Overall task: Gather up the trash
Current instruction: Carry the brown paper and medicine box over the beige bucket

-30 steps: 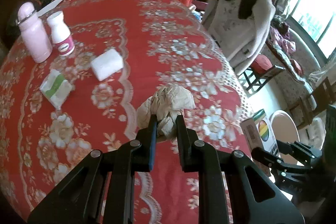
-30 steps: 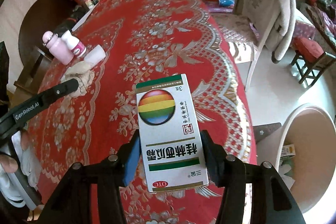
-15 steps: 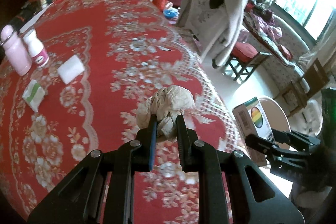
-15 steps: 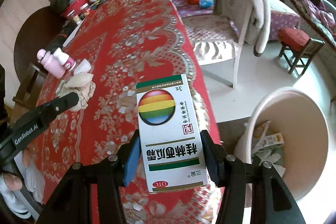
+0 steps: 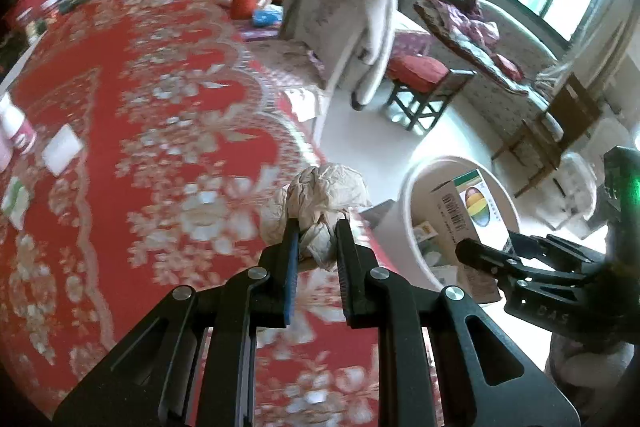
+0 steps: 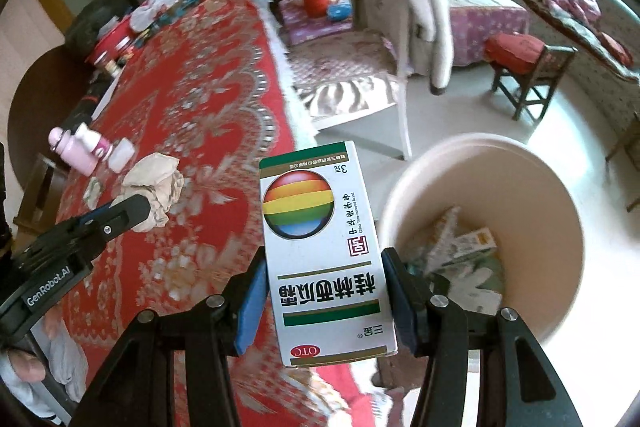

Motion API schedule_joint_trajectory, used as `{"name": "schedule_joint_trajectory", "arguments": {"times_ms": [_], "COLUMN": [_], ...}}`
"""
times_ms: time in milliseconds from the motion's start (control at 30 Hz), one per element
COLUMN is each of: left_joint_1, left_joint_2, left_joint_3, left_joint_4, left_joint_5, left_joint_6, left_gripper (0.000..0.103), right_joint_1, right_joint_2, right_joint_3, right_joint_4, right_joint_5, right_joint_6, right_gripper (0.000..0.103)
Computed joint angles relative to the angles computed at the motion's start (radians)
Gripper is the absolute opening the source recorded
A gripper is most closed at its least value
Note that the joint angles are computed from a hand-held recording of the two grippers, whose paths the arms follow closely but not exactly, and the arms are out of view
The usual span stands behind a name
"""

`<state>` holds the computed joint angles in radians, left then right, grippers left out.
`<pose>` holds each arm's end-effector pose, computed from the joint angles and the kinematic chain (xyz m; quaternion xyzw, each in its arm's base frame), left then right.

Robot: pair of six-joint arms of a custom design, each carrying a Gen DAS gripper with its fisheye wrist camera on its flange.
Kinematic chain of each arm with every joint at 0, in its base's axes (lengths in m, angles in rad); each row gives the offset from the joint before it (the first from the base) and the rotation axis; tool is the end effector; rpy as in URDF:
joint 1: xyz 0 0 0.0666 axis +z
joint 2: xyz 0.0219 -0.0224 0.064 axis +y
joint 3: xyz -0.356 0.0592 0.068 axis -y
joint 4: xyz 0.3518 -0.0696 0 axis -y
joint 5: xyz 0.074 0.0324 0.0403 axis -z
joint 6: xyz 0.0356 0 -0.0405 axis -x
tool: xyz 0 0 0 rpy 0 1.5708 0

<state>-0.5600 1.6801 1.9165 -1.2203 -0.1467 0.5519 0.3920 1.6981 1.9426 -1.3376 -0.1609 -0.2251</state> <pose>0.4522 -0.2778 0.4684 -0.0173 0.9548 -0.0927 0.2821 0.4840 0.2058 0.4632 -0.0997 0.9635 0.1460 0.2010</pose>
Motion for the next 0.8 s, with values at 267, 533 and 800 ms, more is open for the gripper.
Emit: {"name": "schedule_joint_trajectory", "arguments": {"times_ms": [267,533,800], "left_joint_1": [-0.062,-0.112,-0.134], "left_joint_2": [0.132,0.287,0.441], "left_joint_3": [0.172,0.382,0.604], "left_joint_4": [-0.045,-0.115,-0.211], "left_joint_5": [0.028,0.064,0.093], "left_joint_6": [-0.033,-0.060,-0.065], "left_gripper": [0.015,0.015,0.015], "right_joint_1": [-0.094,-0.194,-0.258], "right_joint_2": [-0.069,-0.105,-0.105], "right_joint_3": [-0.090,-0.152,-0.178], "right_joint_4": [0.011,0.011,0.007], "right_joint_5": [0.009,0.004,-0.007], "right_joint_6": [-0.006,-0.014,-0.006], "right_gripper": [0.053,0.053,0.053]}}
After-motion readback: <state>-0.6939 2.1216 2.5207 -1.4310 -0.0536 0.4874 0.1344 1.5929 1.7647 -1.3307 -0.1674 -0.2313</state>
